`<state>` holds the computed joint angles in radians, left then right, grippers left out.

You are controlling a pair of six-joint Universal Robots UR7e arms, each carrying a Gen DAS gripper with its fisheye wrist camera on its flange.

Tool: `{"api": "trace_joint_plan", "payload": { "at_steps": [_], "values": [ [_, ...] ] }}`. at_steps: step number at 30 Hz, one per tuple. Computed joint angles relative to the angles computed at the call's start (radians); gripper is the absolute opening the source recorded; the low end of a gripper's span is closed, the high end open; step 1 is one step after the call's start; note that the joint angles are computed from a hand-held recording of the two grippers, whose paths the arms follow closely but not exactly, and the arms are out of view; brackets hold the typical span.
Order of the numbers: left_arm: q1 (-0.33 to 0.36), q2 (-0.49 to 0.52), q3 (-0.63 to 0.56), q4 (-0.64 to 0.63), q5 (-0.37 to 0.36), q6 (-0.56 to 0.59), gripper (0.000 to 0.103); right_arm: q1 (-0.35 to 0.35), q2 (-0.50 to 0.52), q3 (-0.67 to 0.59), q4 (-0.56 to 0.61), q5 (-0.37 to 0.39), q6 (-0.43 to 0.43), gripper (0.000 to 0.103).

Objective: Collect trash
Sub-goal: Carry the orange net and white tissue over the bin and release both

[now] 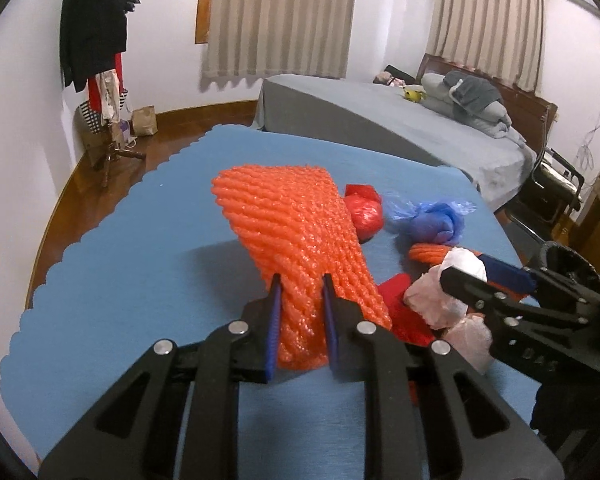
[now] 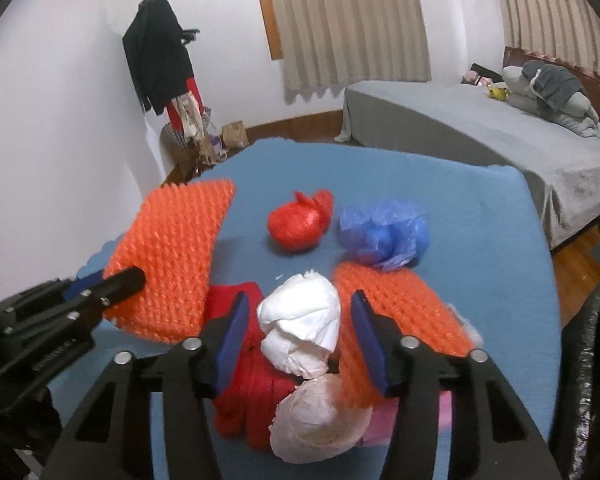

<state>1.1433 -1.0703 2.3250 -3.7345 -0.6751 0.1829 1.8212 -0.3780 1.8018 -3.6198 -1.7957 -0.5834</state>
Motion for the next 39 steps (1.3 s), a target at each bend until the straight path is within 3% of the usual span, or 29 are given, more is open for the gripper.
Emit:
{"api": "trace_joint_plan", "payload": {
  "at_steps": [5, 8, 20, 31, 39],
  "values": [
    [-0.002, 0.004, 0.001, -0.004, 0.0, -0.003, 0.018, 0.0, 0.01, -0.006, 0.008, -0.022, -0.03, 0.032],
    [-0.003, 0.008, -0.001, -0.011, 0.004, 0.003, 0.018, -0.004, -0.005, 0.01, 0.018, 0.001, -0.039, 0.027],
    [-0.058, 0.011, 0.017, -0.068, 0.04, 0.038, 0.018, -0.009, -0.102, 0.099, -0.031, 0.137, -0.007, 0.027],
    [-0.135, 0.02, 0.005, -0.042, 0.029, 0.038, 0.018, -0.007, -0.183, 0.166, -0.11, 0.126, 0.007, 0.027],
    [-0.183, 0.067, -0.024, -0.02, -0.028, 0.041, 0.018, -0.042, -0.248, 0.217, -0.172, 0.094, 0.01, 0.027]
  ]
}}
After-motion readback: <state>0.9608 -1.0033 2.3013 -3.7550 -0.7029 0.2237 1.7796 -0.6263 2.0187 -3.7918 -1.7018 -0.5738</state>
